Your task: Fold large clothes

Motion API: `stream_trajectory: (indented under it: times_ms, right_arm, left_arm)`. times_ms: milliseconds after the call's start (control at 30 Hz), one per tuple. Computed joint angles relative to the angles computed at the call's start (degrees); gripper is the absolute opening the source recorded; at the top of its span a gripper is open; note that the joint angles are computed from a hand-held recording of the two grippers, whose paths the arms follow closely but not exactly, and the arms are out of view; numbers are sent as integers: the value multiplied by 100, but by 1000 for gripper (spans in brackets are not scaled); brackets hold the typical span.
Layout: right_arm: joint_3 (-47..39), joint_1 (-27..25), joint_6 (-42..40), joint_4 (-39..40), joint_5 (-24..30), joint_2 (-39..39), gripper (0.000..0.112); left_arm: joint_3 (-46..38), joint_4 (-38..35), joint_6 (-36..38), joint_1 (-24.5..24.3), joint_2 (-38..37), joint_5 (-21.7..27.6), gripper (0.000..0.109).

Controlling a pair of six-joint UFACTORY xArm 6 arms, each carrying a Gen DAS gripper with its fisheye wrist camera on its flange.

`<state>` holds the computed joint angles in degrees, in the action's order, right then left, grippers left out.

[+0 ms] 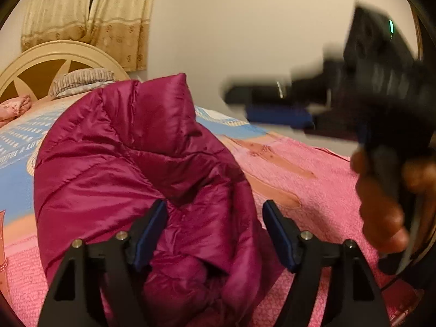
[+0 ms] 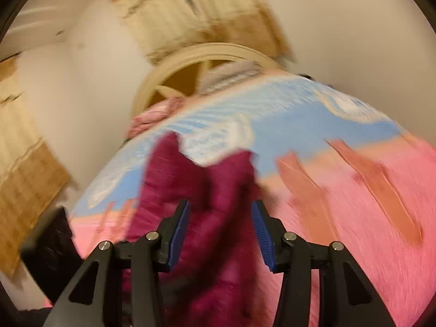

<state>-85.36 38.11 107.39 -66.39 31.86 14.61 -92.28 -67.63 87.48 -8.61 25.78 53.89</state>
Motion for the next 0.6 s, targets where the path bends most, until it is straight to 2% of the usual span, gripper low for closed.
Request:
stream_trajectory:
  times_ms: [33,133,167,200,267,300,333,367,433,533,600]
  right_arm:
    - [-287,-67,-380,260,-252,164,48]
    - [-1094,-229,-2161,1960,-780,810,48]
    - [-1440,-208,-2761,2559,-655,1091,48]
    - [-1800,-173,-3360,3159,-291,1312,48]
    - [-2638,-127,-4087,3666,849,1774,48]
    - [-2816,-108,-4097,3703,1150,1864,48]
    - [-2764,-133,-4065,3755,1211,1844,48]
    - [-2605,-159,-3927,3692,1279,1768,48]
    - [-2446,-171,-3826,3674,1463,1688,48]
    - [-2108,-145,-3414,3522,1473,1514,48]
    - [-2170,-26,-3040,3190,1623,1494,48]
  left_arm:
    - [102,-27,33,10,-85,-25,77]
    - [545,-158,301,3,-397,-304,84]
    - [862,-230,453,-1,-621,-406,85]
    - [1024,-239,548,56,-767,-449,86]
    - [1275,-317,728,124,-978,-458,90]
    - [1487,-388,901,275,-1167,-430,96]
    - [1592,-490,1062,365,-1232,-422,103]
    - [1728,-655,1286,529,-1349,-329,103]
    - [1792,-850,1499,560,-1395,-574,103]
    - [1371,-938,1290,492,-1077,-1134,103]
    - [908,-678,726,310,-659,-1610,103]
